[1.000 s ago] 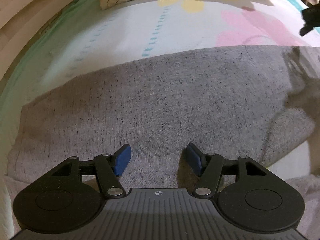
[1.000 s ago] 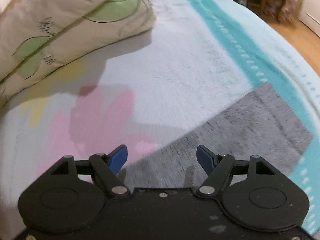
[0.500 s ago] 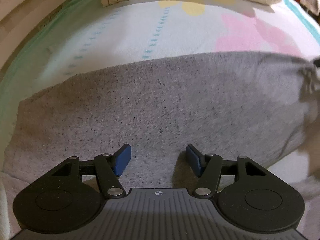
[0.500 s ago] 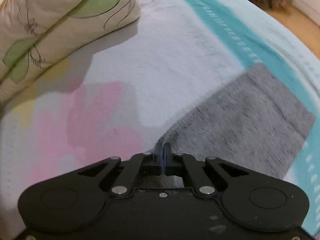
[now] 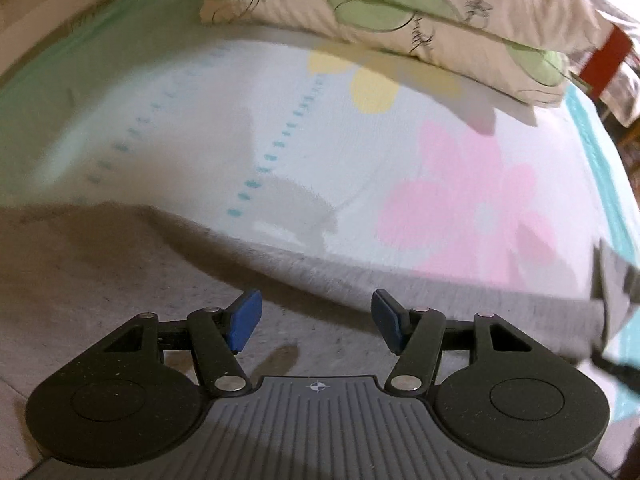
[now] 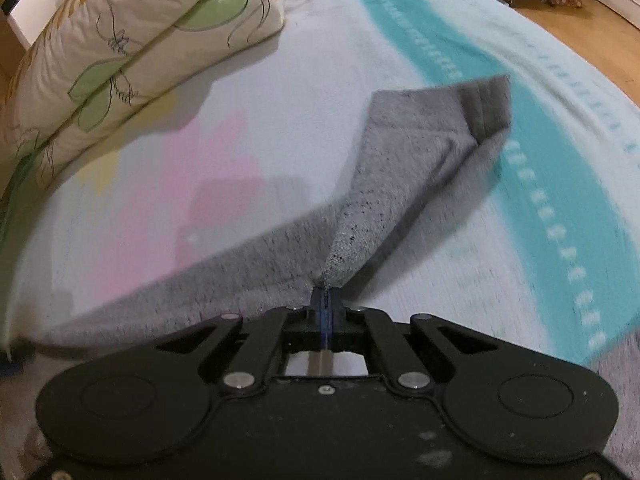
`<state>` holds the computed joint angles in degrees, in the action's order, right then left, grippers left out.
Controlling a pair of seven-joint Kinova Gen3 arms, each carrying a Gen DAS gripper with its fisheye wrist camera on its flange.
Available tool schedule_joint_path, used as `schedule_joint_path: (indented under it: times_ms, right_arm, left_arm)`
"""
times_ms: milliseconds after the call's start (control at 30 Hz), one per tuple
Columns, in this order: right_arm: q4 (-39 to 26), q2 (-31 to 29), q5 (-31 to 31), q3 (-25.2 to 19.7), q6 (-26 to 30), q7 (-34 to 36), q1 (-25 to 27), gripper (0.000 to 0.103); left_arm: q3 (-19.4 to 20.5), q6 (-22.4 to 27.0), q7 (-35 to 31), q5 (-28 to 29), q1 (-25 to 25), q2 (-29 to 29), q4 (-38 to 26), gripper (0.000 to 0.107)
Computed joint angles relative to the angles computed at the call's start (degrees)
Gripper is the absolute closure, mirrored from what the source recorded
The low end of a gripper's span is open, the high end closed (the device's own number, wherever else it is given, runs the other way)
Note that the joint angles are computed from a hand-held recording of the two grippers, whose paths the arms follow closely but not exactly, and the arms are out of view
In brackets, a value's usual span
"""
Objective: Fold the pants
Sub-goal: 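Close the left tool on the pants edge while the right tool holds the cuffs, then lift the pants with both tools and fold the legs over toward the waist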
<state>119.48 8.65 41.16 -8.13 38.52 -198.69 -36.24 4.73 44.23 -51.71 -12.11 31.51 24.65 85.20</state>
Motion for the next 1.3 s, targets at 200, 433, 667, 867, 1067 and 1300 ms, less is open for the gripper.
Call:
schedule_joint_path:
  times_ms: [200, 433, 667, 867, 1067, 1300]
  right_arm:
    - [2.03, 0.56, 1.87, 0.33, -2.23, -4.62, -1.03, 0.102]
    - [3.24, 1.07, 3.39, 1.26, -4.47, -5.95, -0.85, 0.102]
    - [3.57, 1.58, 3.56, 1.61, -5.65, -5.99, -0.61, 0.102]
    - [4.16, 1.41, 3.97, 2.26, -7.17, -5.97, -0.52, 0.102]
    - [3.37, -1.23, 10.19, 1.07, 1.99, -9.57, -2.66, 0.085]
    - [-5.55, 4.76, 13.11, -1.9, 9.23, -1.99, 5.36, 0.068]
  left_arm:
    - [-6.06, 4.59, -3.22, 10.55, 1.51, 4.71, -5.51, 0.048]
    - [-9.59, 6.25, -4.34, 16.08, 2.08, 7.27, -8.19, 0.048]
    - [-6.68, 7.08, -1.31, 14.23, -0.01, 9.83, -10.69, 0.049]
    - [5.69, -5.78, 7.03, 2.86, -7.21, 5.89, -1.03, 0.104]
    - [-1.17, -16.86, 7.97, -0.82, -0.51, -1.95, 10.62, 0.104]
    - [-9.54, -20.4, 9.57, -2.75, 8.13, -3.94, 14.01, 0.104]
